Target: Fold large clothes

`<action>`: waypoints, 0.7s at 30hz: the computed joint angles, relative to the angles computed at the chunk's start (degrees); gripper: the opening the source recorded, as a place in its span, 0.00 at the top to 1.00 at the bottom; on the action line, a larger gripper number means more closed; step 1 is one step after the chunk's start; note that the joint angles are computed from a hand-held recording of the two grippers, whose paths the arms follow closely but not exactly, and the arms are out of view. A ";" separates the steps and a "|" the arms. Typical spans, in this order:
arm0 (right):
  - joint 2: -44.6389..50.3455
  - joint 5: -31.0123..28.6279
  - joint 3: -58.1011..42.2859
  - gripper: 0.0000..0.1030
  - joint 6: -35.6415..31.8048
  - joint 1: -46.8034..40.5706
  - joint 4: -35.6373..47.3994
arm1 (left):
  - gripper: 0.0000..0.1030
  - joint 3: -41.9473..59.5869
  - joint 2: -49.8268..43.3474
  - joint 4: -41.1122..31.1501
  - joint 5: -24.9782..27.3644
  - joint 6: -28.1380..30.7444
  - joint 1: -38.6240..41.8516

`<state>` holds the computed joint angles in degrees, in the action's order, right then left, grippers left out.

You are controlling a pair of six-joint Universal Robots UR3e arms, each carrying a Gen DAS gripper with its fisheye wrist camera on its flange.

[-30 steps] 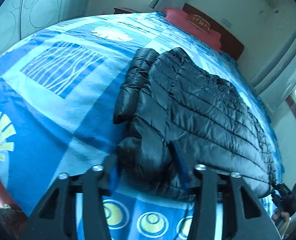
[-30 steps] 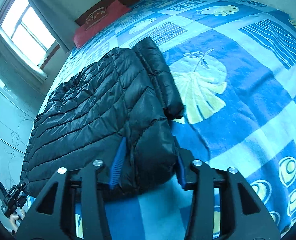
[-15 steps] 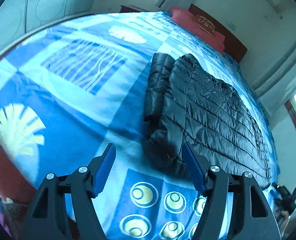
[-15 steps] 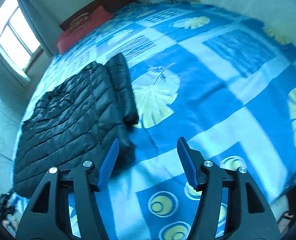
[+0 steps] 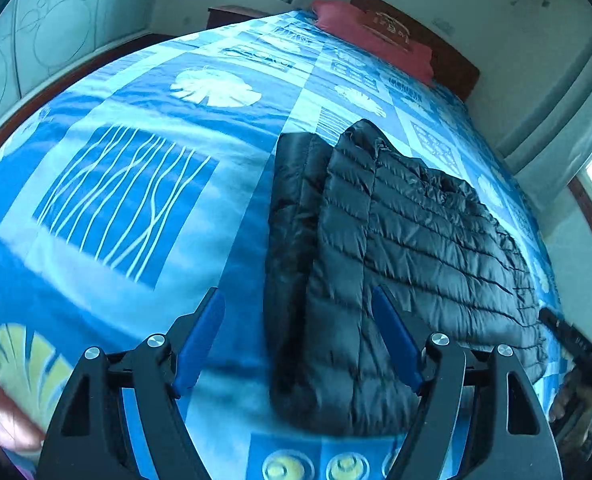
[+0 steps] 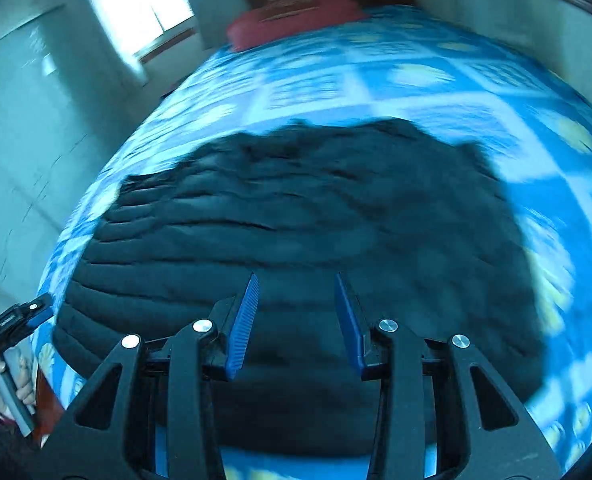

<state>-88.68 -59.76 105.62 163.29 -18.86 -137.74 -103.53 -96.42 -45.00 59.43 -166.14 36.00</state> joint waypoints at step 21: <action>24.89 -19.47 -19.64 0.61 9.62 21.31 -4.29 | 0.27 26.47 -21.29 -12.02 0.90 1.58 -6.48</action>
<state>-63.79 -79.23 85.97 172.91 2.45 -142.03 -77.05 -117.71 -57.03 60.33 -164.57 29.53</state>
